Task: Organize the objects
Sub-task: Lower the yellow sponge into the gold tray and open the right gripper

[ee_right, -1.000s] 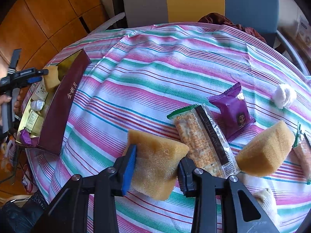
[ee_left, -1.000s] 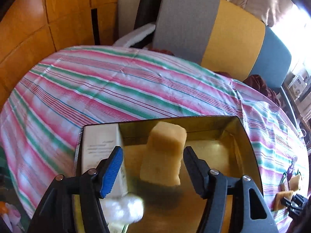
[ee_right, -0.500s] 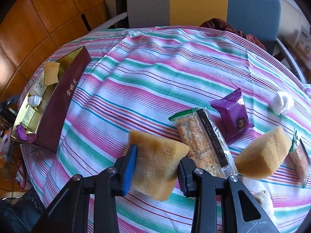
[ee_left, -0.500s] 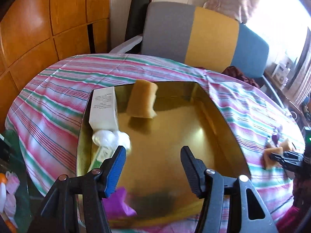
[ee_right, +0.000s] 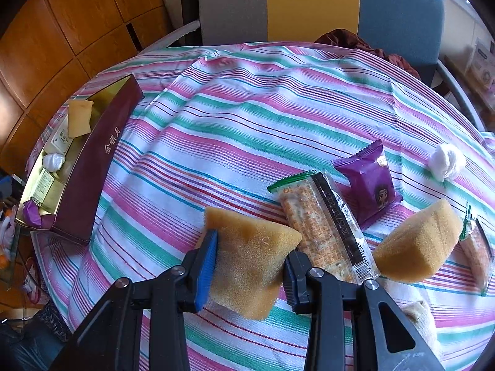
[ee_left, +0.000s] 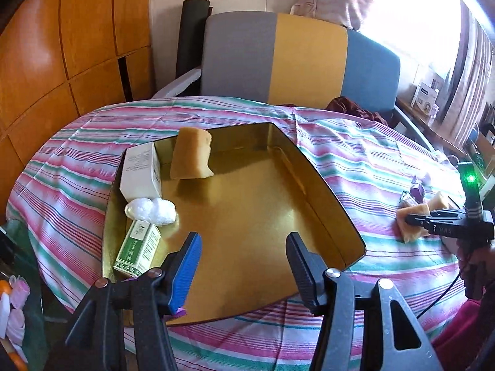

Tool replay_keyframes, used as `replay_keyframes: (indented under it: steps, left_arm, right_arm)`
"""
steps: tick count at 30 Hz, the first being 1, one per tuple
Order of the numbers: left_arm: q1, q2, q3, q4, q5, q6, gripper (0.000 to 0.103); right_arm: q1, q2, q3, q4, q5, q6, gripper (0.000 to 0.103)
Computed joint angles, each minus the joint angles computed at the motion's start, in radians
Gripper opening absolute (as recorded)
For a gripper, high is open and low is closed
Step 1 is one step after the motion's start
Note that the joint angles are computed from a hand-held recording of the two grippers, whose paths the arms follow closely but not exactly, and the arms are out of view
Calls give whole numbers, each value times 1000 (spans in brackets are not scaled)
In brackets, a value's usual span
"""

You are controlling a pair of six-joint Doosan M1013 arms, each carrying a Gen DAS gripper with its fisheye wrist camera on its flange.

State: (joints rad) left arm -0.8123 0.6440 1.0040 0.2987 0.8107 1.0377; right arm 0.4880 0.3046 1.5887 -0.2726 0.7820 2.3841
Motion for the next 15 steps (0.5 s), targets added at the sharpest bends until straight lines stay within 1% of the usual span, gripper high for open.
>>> replay_keyframes:
  steps: [6, 12, 15]
  left_arm:
    - [2, -5, 12, -18, -6, 12, 57]
    - [11, -13, 30, -29, -16, 6, 57]
    - [19, -16, 38, -37, -18, 1, 57]
  right_arm:
    - [3, 4, -7, -8, 11, 29, 37]
    - [22, 10, -39, -48, 37, 110, 35]
    - [30, 4, -58, -60, 16, 136, 35]
